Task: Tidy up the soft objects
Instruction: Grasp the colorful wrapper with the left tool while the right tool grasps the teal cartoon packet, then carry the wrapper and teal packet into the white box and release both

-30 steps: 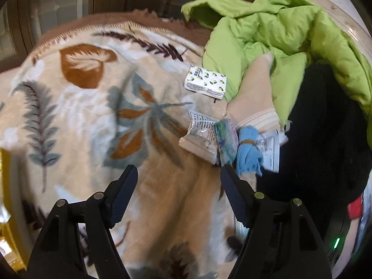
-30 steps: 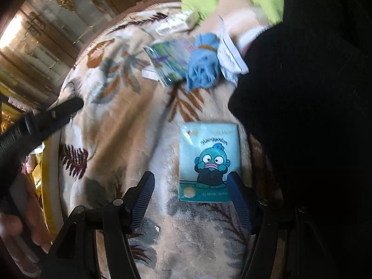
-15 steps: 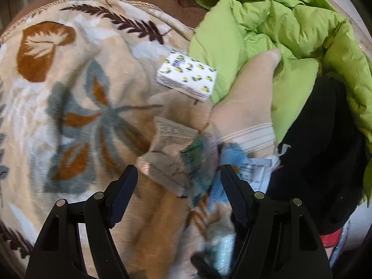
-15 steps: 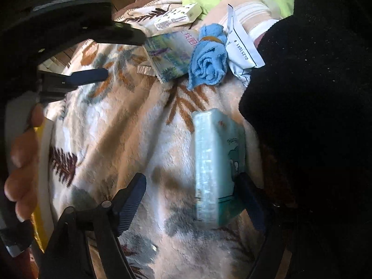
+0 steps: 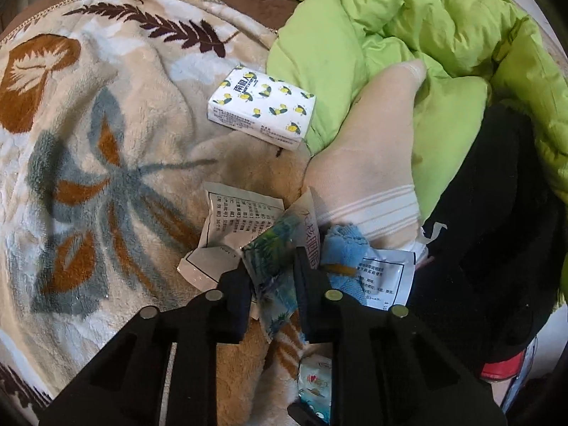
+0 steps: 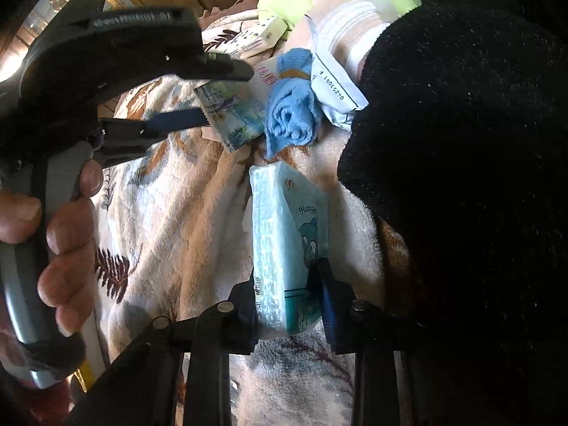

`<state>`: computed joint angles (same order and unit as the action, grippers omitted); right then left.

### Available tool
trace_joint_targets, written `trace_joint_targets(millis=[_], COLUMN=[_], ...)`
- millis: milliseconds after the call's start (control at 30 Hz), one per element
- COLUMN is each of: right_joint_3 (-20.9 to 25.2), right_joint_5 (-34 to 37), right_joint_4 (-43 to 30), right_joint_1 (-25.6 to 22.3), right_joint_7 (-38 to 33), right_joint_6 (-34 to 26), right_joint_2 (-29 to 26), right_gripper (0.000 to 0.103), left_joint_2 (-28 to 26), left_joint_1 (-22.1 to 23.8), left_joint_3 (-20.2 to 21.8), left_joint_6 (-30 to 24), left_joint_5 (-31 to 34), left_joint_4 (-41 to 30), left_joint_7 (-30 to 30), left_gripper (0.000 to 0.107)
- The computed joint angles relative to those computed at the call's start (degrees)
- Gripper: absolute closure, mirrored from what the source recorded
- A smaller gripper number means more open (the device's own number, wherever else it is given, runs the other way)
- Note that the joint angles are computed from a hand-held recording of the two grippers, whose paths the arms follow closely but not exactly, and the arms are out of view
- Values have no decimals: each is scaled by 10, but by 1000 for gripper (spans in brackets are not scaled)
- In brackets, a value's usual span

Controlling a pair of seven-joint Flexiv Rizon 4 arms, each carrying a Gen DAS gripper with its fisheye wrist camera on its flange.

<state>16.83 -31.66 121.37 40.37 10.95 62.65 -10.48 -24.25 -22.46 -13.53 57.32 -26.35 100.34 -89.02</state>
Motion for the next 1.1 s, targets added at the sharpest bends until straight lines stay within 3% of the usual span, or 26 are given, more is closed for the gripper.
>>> trace_joint_targets(millis=[233,767,833,1100], right_joint_3=[-1,5,3,-4], right_joint_5=[4,-45,-60,-71], right_joint_4=[11,22,13,-42], right_joint_1=[-8,-10,-5,15], right_joint_7=[-12,10,18,-8], right_joint_6=[34,73,73,93], right_joint_2=[8,40,33,-13], right_gripper=[91,91,91,91], left_joint_2=[39,135,155,219], left_joint_1=[8,16,13,21], left_joint_3=[-6,18,34,57], left_joint_6=[35,57,62,76], left_joint_5=[-25,-96,-68,-106], left_joint_4=[52,154,167,232], left_joint_7=[32,71,49,64], left_gripper=[98,101,102,102])
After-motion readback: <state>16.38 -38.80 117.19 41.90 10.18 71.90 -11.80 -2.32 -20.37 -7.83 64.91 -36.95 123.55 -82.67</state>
